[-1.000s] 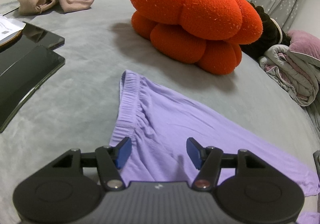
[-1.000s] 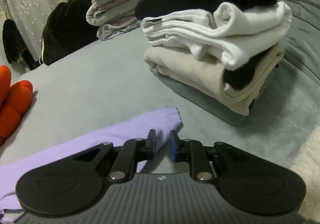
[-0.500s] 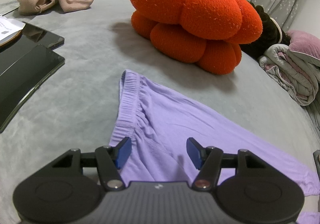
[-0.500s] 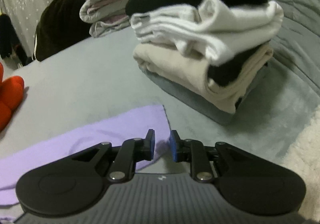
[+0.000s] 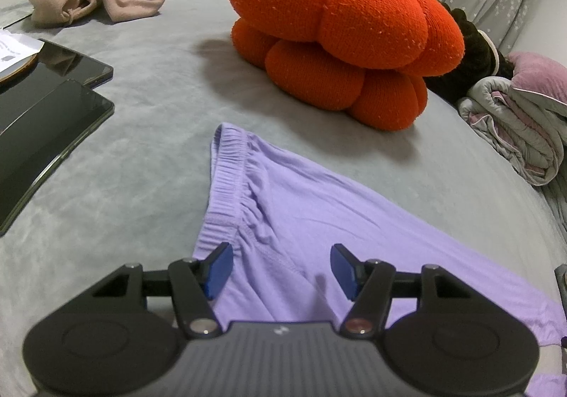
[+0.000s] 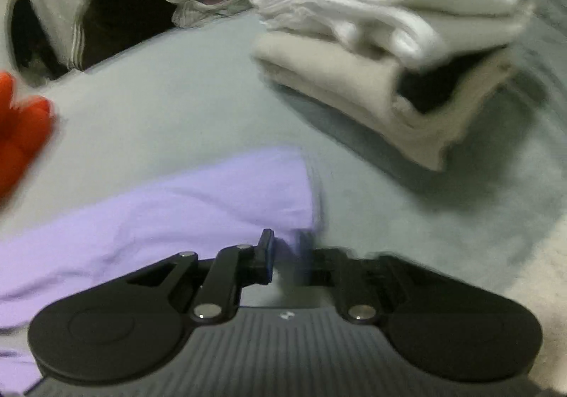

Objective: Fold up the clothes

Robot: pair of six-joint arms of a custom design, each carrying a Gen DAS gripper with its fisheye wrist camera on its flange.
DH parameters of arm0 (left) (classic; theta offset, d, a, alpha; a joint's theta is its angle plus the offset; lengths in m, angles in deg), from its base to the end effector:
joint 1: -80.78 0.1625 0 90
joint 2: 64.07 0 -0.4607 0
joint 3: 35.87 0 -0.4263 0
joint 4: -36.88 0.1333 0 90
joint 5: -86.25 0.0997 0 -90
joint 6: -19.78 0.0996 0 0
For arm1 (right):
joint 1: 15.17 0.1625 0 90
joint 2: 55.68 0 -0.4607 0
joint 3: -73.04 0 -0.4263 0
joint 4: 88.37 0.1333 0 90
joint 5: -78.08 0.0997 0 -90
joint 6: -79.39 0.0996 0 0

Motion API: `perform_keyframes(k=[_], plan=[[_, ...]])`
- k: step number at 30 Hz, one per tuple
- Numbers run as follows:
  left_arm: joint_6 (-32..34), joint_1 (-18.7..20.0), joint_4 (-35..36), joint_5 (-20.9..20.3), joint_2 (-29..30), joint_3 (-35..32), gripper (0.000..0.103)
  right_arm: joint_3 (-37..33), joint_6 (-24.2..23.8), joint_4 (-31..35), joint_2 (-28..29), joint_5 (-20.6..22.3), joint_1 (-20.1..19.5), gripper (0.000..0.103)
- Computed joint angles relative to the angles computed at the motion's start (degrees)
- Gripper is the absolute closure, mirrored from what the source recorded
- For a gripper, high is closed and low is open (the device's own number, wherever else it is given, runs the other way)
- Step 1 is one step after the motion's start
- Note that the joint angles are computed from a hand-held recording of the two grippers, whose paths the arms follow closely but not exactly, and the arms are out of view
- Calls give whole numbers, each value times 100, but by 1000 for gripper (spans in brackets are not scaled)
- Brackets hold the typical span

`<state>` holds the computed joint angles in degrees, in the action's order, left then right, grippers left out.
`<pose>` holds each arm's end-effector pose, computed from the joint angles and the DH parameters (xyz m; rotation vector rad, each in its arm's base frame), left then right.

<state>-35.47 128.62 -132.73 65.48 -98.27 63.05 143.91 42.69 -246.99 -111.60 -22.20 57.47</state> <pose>-0.2809 -0.6475 0.0275 -0.4429 2.1388 -1.3157 -0.1308 -0.8057 0.4564 0.2940 -2.3726 0.9786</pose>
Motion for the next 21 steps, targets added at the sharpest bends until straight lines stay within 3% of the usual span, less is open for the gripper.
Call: perform_keyframes(k=[1, 2, 4, 5, 7, 9, 12, 16, 19, 21], plan=[[2, 5, -37, -13, -6, 9, 41, -5, -74, -242, 60, -217, 28, 103], [4, 9, -73, -26, -13, 18, 41, 9, -226, -593, 129, -474, 71, 83], [-11, 15, -116, -33, -36, 42, 41, 25, -813, -1423, 278, -1010, 196, 83], [-41, 16, -125, -23, -54, 64, 41, 70, -836, -1478, 263, -965, 201, 83], [-160, 8, -146, 38, -103, 139, 41, 115, -446, -889, 114, -481, 155, 83], [-348, -8, -150, 160, -190, 261, 41, 165, -481, -592, 81, -184, 189, 83], [-739, -28, -28, 350, -343, 449, 41, 355, -1025, -292, 88, 58, 360, 83], [-1313, -2, 189, 288, -518, 646, 41, 782, -2030, 329, 19, 303, 587, 79], [-1303, -33, -68, 291, -559, 763, 41, 958, -2671, 470, 79, 99, 715, 61], [-1380, -65, -58, 395, -601, 837, 41, 1026, -2941, 257, 128, -47, 699, 56]])
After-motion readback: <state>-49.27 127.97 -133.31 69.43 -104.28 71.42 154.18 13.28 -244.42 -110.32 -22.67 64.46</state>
